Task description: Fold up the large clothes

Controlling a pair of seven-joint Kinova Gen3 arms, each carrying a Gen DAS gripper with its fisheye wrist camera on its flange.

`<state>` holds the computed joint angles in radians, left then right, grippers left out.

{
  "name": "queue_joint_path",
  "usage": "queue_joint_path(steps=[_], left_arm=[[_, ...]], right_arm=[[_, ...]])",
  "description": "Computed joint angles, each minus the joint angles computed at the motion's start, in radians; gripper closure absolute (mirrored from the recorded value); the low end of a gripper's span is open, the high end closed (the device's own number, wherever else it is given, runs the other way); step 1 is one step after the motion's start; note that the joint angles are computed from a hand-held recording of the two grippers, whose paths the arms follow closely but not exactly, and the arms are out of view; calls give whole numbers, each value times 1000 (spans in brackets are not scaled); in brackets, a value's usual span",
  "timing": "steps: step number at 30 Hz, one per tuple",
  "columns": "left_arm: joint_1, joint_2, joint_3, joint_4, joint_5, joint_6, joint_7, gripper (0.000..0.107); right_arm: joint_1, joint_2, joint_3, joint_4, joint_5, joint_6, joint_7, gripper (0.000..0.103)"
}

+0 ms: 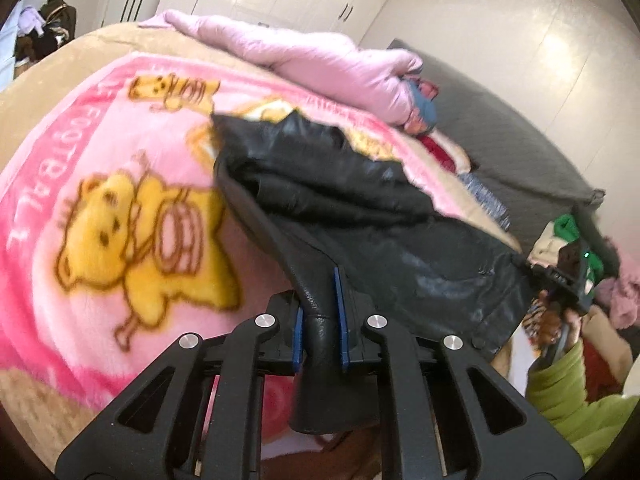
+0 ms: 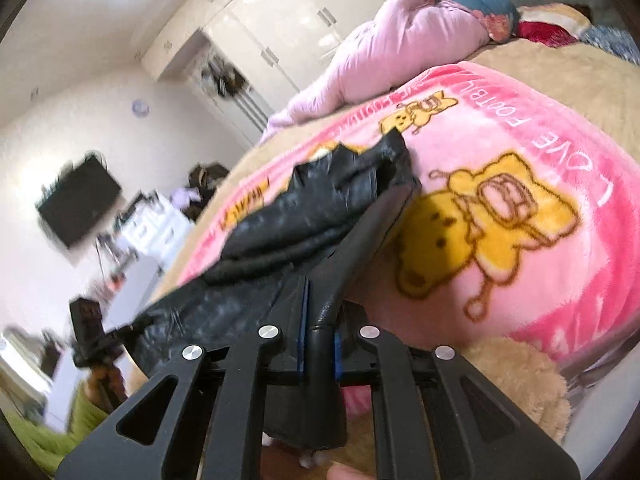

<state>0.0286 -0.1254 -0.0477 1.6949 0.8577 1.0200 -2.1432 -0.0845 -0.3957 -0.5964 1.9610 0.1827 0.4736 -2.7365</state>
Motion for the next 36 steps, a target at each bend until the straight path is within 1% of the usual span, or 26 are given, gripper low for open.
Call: queue_joint_path(steps=[5,6,9,12,15,16,17,20,23,25,26,29,32,33,36], left_arm=[[-10,50,2,-77,61,1,1,102],[-13,59,7,-93,61,-4,5,102],[-21,91,26,-147,60,-22,26,102],[-39,143,40,-214,68,-14,67,101],[-59,209,66,-293,65,-11,134,100],[-63,238,77,-330,56,-12,167,100],[-67,258,89,-355,47,-16,189,100],[-66,331,124,-458,-16,-28,276,100],[-71,403,154,-557,-63,-27,361,100],[-61,444,167,-619,-118,-31,413,99],[-55,466,173,-652,-146,-31,436,99],[-53,523,195,-731,-201,-15,490,99],[-30,579,205,-812,-276,1,539,99],[-23,597,207,-834,-297,6,553,99],[-11,648,214,-888,-343,20,595,98]], right_arm=[[67,24,-15,-45,29,-29,-40,95],[85,31,-22,-63,41,-22,-49,95],[96,59,-6,-99,60,-28,-61,95],[97,116,12,-154,102,-28,-68,95],[64,185,59,-208,128,-27,-85,95],[49,219,82,-236,130,-25,-78,95],[44,245,89,-256,148,-25,-87,95],[27,321,114,-324,195,-5,-115,95],[1,382,163,-374,192,-5,-108,94],[-16,411,196,-396,190,1,-108,94],[-21,431,214,-410,185,0,-105,94],[-33,482,258,-445,134,-5,-45,94],[-74,536,299,-497,155,40,-27,94],[-83,552,314,-508,145,44,-25,94],[-82,597,345,-519,73,22,-5,94]])
